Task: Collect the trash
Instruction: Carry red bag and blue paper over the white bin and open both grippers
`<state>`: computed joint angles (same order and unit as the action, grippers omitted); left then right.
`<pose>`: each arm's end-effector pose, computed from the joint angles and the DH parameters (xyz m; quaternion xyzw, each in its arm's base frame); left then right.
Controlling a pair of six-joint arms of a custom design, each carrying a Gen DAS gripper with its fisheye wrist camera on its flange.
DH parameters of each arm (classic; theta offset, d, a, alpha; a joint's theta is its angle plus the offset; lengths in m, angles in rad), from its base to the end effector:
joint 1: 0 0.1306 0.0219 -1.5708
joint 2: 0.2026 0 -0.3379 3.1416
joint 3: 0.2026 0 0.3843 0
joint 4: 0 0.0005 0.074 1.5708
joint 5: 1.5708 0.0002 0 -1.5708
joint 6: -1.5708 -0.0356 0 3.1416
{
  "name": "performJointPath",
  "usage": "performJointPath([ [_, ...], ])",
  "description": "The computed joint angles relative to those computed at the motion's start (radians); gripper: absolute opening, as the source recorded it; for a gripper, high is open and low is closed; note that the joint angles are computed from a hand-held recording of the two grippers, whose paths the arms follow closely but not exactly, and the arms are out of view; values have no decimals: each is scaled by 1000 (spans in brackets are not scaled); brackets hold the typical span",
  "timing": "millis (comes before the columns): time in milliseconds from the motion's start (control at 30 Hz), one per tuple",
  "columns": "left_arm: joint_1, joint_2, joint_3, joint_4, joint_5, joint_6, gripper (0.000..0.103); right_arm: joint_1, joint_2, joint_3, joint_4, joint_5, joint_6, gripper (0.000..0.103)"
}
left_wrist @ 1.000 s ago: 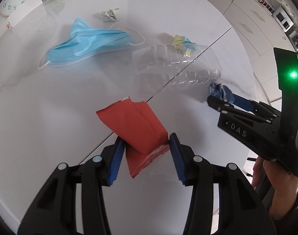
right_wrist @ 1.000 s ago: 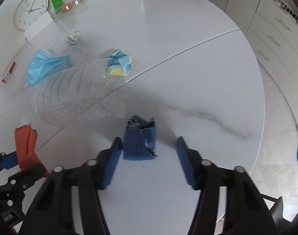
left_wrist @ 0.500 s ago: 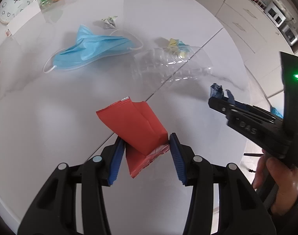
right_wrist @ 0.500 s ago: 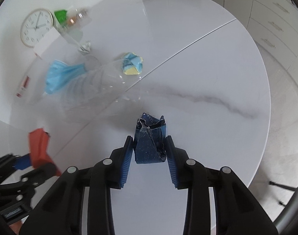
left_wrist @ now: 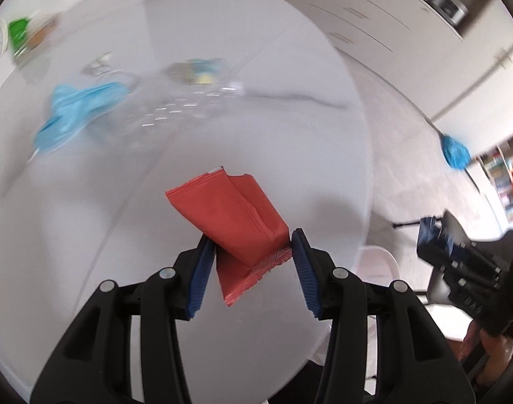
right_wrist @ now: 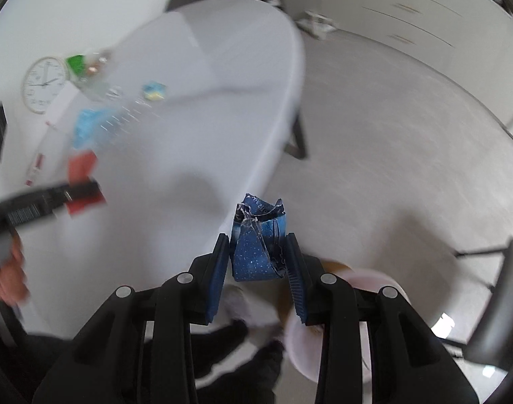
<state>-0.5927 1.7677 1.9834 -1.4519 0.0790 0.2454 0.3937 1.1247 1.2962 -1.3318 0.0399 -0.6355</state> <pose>0.4664 -0.3181 0.4207 0.1767 0.9693 -0.1033 0.1361 0.3356 0.1373 0.4236 0.1221 0.9712 0.0833 0.1870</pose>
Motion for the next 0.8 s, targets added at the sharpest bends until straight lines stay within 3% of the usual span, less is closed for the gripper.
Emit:
performJointPath([
  [133,-58,24,39,-11,13,-36,46,-20,-150,-152,-41,-1,-92,35],
  [333,-160,72,116,-49,57,-146,46,-31,-283,-295,-83,-33,-174,37],
  [367,-180,83,130,-59,68,-174,46,-31,-294,-304,-95,-31,-188,48],
  [400,-200,94,146,-72,82,-202,46,-22,-303,-312,-109,-16,-210,66],
  [500,-251,122,188,-105,102,-266,46,-22,-340,-316,-163,43,-240,85],
  [600,-297,152,237,-141,120,-330,46,-41,-402,-334,-203,77,-279,96],
  [800,-358,212,319,-197,151,-436,46,-108,-481,-360,-256,99,-312,97],
])
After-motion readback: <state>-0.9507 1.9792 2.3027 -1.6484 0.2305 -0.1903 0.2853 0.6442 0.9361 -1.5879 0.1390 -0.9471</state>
